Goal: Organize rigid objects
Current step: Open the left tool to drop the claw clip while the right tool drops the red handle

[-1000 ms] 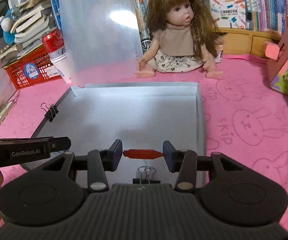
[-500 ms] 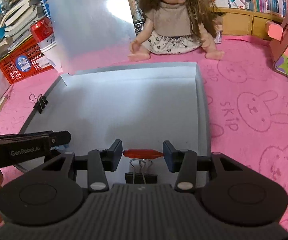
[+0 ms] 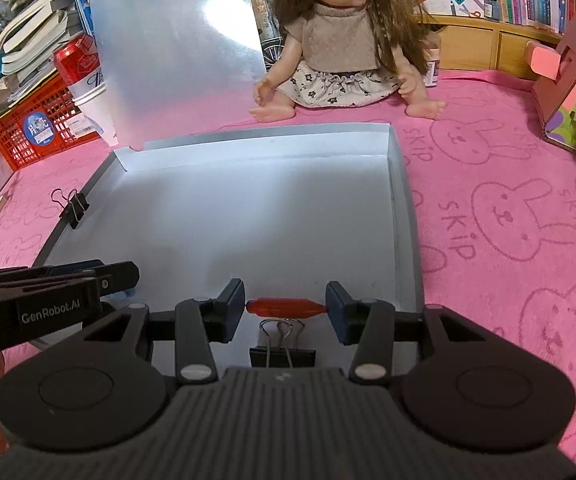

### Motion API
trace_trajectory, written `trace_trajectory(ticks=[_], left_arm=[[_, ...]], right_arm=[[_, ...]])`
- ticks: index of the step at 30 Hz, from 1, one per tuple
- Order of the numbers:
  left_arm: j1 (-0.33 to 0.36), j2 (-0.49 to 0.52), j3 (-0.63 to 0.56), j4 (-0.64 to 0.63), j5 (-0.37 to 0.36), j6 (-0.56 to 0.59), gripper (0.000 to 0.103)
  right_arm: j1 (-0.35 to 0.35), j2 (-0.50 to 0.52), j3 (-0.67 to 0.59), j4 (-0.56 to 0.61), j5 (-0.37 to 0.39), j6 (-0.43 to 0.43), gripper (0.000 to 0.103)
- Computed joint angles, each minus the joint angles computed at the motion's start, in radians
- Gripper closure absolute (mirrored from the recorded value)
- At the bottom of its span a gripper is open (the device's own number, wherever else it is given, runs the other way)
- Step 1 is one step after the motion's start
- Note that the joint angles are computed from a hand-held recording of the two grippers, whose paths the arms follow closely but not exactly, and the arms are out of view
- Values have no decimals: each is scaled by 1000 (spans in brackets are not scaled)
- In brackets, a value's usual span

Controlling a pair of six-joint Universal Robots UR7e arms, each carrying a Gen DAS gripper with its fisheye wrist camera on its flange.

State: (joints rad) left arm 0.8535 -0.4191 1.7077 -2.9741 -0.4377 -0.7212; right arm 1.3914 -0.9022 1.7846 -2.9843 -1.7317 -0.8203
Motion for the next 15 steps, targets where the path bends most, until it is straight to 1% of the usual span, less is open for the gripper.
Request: trace_trajectory(ticks=[2,3,4,8,12,14,15], left_arm=[[-1,-2,4,10,1,-13,65],[-2,-3,7,10,1,-19,65],[-2,-4,9,9,-1,-22,63],[-6,-11,20,20,5,-45,56],[-19,-22,41,28,18,-70,53],[-29,-27,58,11,22,-70,43],[-35,-29,68,-2,24,-70,41]], right_arm=[[-1,-2,1,3,4,4,47],[-2,-4,1,6,6,7,45],[-3,-6,2,7,9,9,41],[-6,-16,8,9,19,14,39],[-11,-30,18,7,34,18,36],[-14,-41,27,6,45,19,33],[-16,-46,32,4,49,17,32]])
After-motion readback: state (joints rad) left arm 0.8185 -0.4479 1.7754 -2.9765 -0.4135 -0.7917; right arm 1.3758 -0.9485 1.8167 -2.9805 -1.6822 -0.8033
